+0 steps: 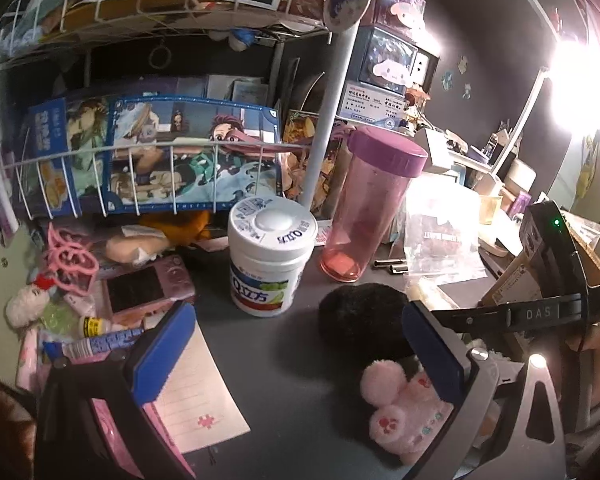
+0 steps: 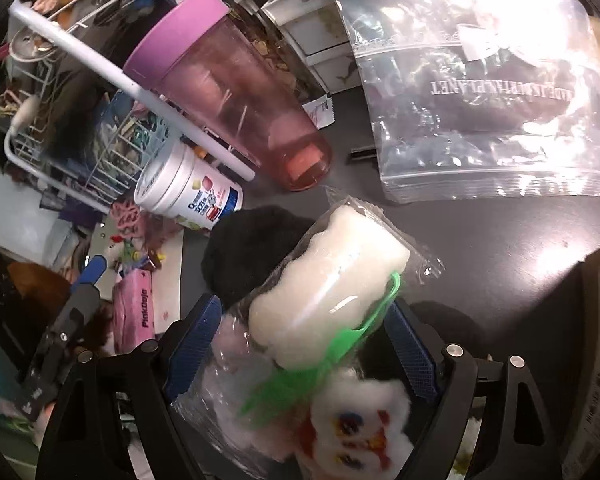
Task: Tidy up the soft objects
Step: 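Lift the bagged sponge with the right gripper and carry it over the box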
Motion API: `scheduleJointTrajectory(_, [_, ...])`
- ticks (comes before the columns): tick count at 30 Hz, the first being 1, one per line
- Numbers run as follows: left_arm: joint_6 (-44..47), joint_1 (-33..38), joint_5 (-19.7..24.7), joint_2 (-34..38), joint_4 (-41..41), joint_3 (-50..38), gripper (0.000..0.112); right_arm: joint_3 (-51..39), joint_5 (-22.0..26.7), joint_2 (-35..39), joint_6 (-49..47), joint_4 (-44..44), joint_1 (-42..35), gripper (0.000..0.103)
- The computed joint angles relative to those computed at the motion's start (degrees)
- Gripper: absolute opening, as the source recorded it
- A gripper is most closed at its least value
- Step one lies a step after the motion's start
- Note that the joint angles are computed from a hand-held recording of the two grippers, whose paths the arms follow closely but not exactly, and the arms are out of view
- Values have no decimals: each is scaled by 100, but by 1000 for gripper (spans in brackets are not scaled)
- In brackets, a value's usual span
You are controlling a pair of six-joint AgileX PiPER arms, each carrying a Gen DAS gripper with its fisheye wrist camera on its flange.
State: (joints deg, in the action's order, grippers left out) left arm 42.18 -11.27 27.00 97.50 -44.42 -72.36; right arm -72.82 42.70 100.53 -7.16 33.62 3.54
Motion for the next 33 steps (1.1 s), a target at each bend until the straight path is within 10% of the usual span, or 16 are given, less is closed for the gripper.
scheduleJointTrajectory(4, [-48, -17, 31, 50, 51, -90, 103, -130, -160, 129, 338, -549, 272, 80])
scheduleJointTrajectory(11, [-167, -65, 128, 158, 169, -243, 103, 439, -657, -239, -241, -333, 349, 41])
scheduleJointTrajectory(23, [1179, -29, 1932, 341, -1420, -1069, 102, 1382, -1806, -1761, -1451, -252, 1098, 38])
scheduleJointTrajectory(33, [1001, -344, 2751, 2, -1984, -1454, 34, 1797, -1936, -2901, -3188, 705, 1077, 38])
